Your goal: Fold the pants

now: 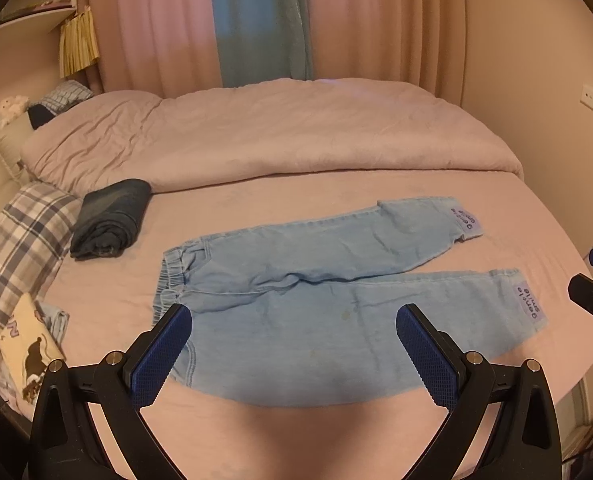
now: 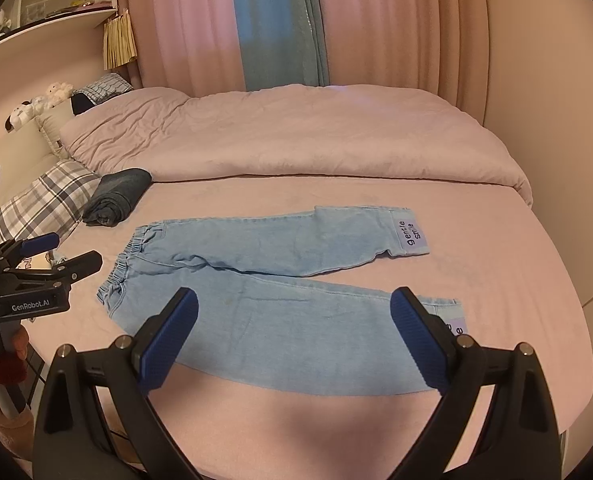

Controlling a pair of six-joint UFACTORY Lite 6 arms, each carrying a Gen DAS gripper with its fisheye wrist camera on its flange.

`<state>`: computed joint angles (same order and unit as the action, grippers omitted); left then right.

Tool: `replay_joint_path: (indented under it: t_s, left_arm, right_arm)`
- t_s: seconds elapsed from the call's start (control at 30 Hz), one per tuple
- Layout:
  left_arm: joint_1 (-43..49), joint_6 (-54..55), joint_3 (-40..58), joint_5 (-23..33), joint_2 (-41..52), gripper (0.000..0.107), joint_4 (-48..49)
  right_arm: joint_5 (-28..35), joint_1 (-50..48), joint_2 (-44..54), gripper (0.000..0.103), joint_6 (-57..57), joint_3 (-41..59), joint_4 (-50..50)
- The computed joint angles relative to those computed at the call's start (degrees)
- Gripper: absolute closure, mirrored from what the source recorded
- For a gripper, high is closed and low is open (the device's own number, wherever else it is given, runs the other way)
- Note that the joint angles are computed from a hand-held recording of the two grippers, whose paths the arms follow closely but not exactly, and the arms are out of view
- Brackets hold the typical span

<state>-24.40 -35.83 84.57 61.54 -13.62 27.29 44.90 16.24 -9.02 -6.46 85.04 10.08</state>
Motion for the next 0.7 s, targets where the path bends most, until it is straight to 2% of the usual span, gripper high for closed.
replay_joint_path:
  t_s: [0.7]
  left_arm:
    - [-1.34, -0.14, 0.8, 0.41, 0.46, 0.005, 0.14]
  right_arm:
    - [1.32, -1.88, 0.11, 0.006, -1.72, 1.0, 1.63]
